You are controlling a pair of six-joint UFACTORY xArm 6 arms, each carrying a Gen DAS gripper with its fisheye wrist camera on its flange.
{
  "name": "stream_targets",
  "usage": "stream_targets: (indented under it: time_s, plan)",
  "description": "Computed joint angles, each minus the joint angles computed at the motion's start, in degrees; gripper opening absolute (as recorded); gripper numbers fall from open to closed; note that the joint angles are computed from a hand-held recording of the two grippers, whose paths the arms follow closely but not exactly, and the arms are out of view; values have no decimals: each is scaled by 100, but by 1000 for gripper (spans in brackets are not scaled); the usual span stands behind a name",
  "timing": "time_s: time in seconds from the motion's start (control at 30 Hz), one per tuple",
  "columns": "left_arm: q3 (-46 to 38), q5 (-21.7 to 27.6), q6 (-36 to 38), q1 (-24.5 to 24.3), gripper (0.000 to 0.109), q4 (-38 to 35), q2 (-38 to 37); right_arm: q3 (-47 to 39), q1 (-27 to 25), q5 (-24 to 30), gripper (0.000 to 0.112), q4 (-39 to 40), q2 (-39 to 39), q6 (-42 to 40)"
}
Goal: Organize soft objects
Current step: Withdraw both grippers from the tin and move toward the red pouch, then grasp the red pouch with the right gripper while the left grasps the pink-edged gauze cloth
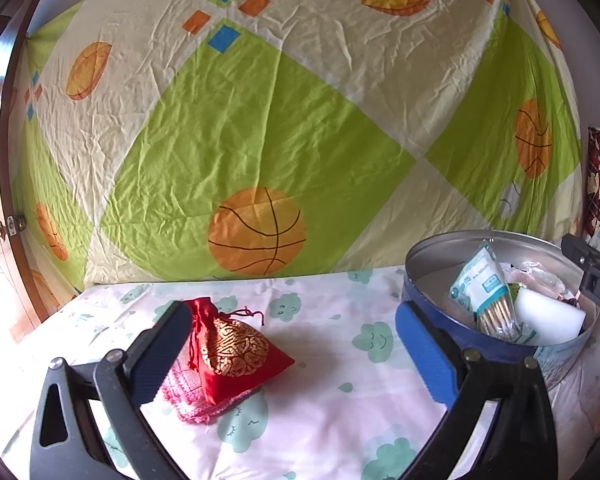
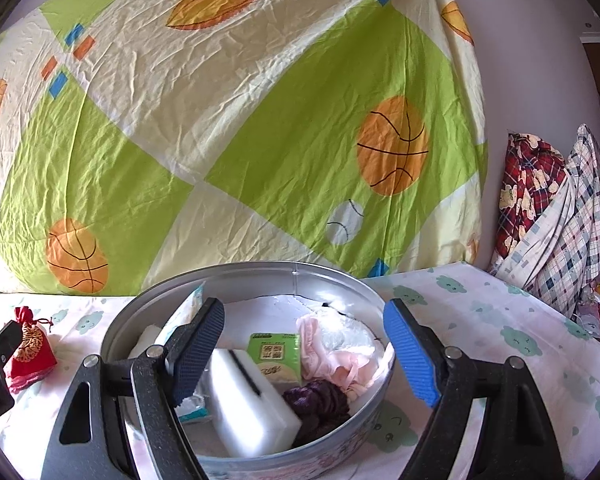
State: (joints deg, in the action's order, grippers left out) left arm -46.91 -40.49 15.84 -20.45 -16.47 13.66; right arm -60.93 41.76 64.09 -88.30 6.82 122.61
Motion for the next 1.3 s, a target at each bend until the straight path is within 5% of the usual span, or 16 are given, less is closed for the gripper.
stream_targets:
  time_s: [0.47, 1.0, 1.13, 1.3]
  plan:
    - [46, -41, -567, 786, 103, 891, 5, -892, 451, 330, 83, 119, 741, -270]
    - [-206, 153, -972, 1464, 103, 1486, 173, -1965, 512, -74, 83, 149, 1569, -629]
    - [-380, 253, -672, 1518, 103, 1192, 280, -2249, 472, -351, 83, 115, 1774, -735]
    - [-893, 697, 468, 1442, 103, -275, 505, -2707, 414, -820, 83, 43, 2103, -886]
